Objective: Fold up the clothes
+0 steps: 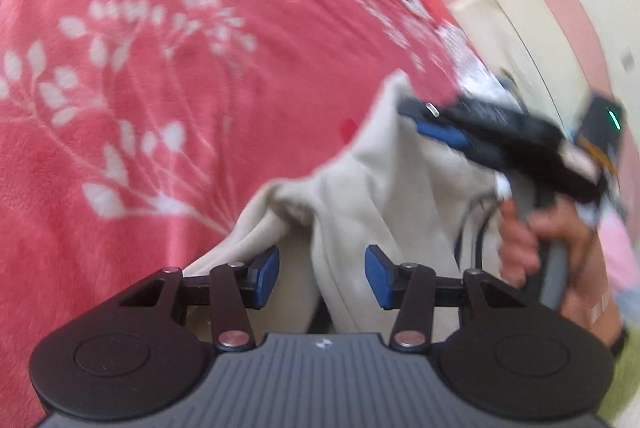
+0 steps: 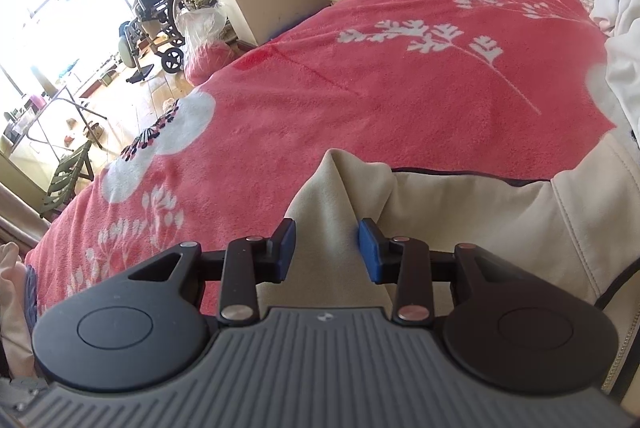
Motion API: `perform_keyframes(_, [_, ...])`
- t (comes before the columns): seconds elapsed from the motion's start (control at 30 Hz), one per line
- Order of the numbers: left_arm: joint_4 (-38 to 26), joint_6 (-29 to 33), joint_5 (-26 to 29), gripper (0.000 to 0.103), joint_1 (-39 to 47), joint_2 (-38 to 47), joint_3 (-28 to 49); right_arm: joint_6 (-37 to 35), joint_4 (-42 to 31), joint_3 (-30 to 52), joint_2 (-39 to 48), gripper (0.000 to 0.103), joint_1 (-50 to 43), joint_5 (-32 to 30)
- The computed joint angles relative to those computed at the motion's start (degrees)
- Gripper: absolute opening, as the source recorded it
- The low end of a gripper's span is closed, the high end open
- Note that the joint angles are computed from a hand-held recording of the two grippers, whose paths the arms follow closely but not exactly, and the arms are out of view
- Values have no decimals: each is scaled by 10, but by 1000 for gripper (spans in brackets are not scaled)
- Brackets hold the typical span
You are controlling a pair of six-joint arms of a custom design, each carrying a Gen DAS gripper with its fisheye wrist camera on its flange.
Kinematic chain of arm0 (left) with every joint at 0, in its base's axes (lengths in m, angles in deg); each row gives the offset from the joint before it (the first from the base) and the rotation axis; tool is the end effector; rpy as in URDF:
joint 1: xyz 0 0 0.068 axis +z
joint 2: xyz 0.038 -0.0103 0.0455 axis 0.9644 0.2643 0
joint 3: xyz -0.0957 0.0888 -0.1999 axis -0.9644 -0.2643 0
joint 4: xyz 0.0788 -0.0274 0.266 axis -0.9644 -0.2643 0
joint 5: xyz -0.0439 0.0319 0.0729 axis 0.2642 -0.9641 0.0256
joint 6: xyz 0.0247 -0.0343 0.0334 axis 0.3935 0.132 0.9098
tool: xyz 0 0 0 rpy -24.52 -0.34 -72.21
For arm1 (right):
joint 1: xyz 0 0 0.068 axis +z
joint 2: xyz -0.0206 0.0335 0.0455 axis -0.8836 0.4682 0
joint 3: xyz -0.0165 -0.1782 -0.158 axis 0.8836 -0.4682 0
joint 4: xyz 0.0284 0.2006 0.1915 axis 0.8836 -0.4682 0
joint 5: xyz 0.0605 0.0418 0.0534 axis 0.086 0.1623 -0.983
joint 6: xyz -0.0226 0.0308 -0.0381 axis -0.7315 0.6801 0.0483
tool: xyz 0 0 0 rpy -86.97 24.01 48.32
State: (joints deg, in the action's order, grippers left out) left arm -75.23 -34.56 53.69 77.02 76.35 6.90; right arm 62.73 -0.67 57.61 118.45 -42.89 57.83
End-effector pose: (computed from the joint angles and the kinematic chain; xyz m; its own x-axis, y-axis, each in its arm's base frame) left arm 0.1287 -0.0121 0.1392 -0.8150 -0.4944 -0.3024 -0.2046 0.7337 -0.6480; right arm 0.2685 0.1044 0.1770 -0.7871 -0.1507 -0.5981 -0.3950 0.8680 0.3011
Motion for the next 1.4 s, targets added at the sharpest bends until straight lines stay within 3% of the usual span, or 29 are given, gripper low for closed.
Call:
perform_keyframes(0.07, [30,-9,5,42,15,12,-7,-9,0,-4,-7,6,3,9])
perform_keyframes(0.1, [43,-13,5,37,18,22,-11,-14,0,-6,-11,5,4,13])
perform_keyframes(0.13, [51,-17,5,20,22,33,-12,-18,4,-12,-18,3,3,11])
perform_keyframes(0.23, [50,-12,25,12,53,30,-25,-29,18,-26,-38,2,3,11])
perform_keyframes(0.33, [18,-13,50,11,84,-26,-35,-28,33,-35,-51,1,5,8])
perform_keyframes(0.5, [22,1,100,11,144,-16,-33,-15,72,-41,-46,1,10,4])
perform_keyframes(0.7, [60,-14,68,11,131,-2,-57,-25,138,-36,23,1,45,45])
perform_keyframes(0.8, [68,-12,80,12,145,3,-65,-45,170,-29,81,2,64,79])
perform_keyframes(0.93, [40,22,120,16,191,38,-43,-20,191,-47,63,7,38,59])
perform_keyframes(1.0, [-9,58,133,18,219,39,-21,9,195,-85,-8,8,4,30])
perform_keyframes(1.1, [-102,123,156,25,266,13,18,-1,121,-97,-111,9,-71,-22])
perform_keyframes(1.2, [-144,154,155,30,248,-27,51,-69,-55,-90,-253,11,-166,-120])
perform_keyframes(1.33, [-59,72,104,33,107,-31,41,-241,-361,-28,-352,11,-335,-264])
perform_keyframes(1.4, [3,28,43,32,32,-14,22,-328,-488,-26,-375,11,-384,-274])
